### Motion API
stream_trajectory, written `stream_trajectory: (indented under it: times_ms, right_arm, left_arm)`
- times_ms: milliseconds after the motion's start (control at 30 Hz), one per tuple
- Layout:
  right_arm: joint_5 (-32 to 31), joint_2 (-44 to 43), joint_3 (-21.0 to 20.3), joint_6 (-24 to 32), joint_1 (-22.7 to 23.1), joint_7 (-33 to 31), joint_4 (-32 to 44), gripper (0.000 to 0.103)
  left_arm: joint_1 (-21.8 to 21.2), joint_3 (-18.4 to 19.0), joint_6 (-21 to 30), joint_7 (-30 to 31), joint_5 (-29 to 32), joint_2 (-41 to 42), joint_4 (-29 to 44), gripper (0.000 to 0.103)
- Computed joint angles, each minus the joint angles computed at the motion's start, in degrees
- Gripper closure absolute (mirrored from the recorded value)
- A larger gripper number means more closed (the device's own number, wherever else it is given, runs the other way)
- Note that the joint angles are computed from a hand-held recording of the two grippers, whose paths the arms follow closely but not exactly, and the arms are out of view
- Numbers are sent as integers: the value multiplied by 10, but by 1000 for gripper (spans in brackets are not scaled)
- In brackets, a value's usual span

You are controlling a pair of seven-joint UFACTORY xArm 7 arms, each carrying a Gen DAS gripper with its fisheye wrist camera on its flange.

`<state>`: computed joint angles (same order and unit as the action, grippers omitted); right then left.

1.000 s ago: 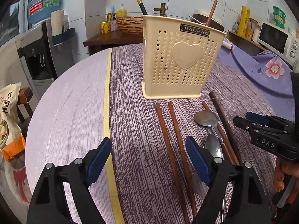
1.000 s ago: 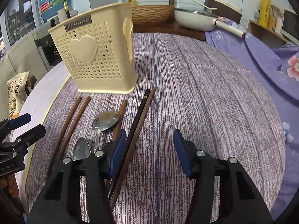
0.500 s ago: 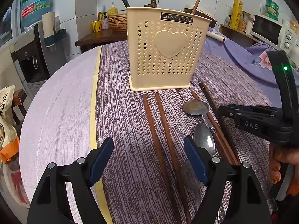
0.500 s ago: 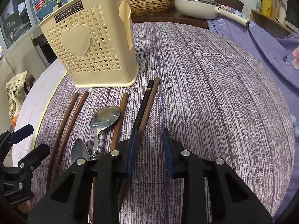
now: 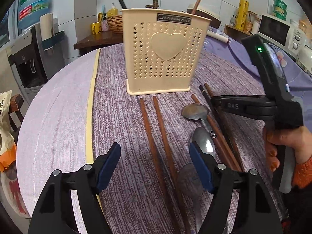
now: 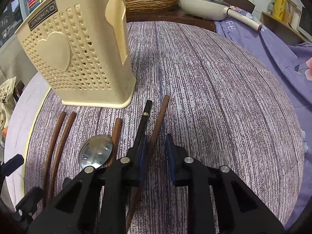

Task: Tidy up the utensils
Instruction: 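Move both tools back down to the remaining utensils on the table, then grasp another brown chopstick with the right tool and lift it while the left tool reaches a steel spoon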

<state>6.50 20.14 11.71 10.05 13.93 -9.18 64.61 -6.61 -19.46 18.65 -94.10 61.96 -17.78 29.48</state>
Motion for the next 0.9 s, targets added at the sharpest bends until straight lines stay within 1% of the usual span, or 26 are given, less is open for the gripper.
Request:
stream_trajectory:
  times_ms: [100,233,300,333,433,533,600,667,800,900]
  right_arm:
    - [0,2,0,-1,-2,-1,2,87]
    - [38,9,36,5,-40,-41,9,92]
    - [50,8,40,4,-44,-52,8,92]
    - [52,6,38,1,-42,-55,5,92]
    - [54,2,35,-6,-38,-62,-4,92]
    - [71,-1,47,-8,-50,-79,-10,92]
    - [81,-2,52,-9,-54,-86,-12,92]
    - [83,-3,49,-10,-51,-89,-13,92]
    - [79,-8,42,-22,-42,-87,-23,92]
    - [76,-10,40,-27,-39,-83,-27,92]
  left_arm:
    - [-10,-3,3,12,-5,-1,3,33]
    - [-26,-10,-6,32,-25,-1,-3,33]
    - [-31,-13,-6,46,-35,8,0,33]
    - [-33,-15,-5,50,-37,15,3,35]
    - [-38,-14,-1,48,-41,28,8,38]
    - [-43,-11,3,42,-39,33,11,39]
    - [-48,-9,8,42,-39,37,14,42]
    - [-52,-5,9,39,-41,42,17,47]
    - [-60,-1,20,27,-33,45,22,50]
    - [-67,7,18,34,-41,48,23,58]
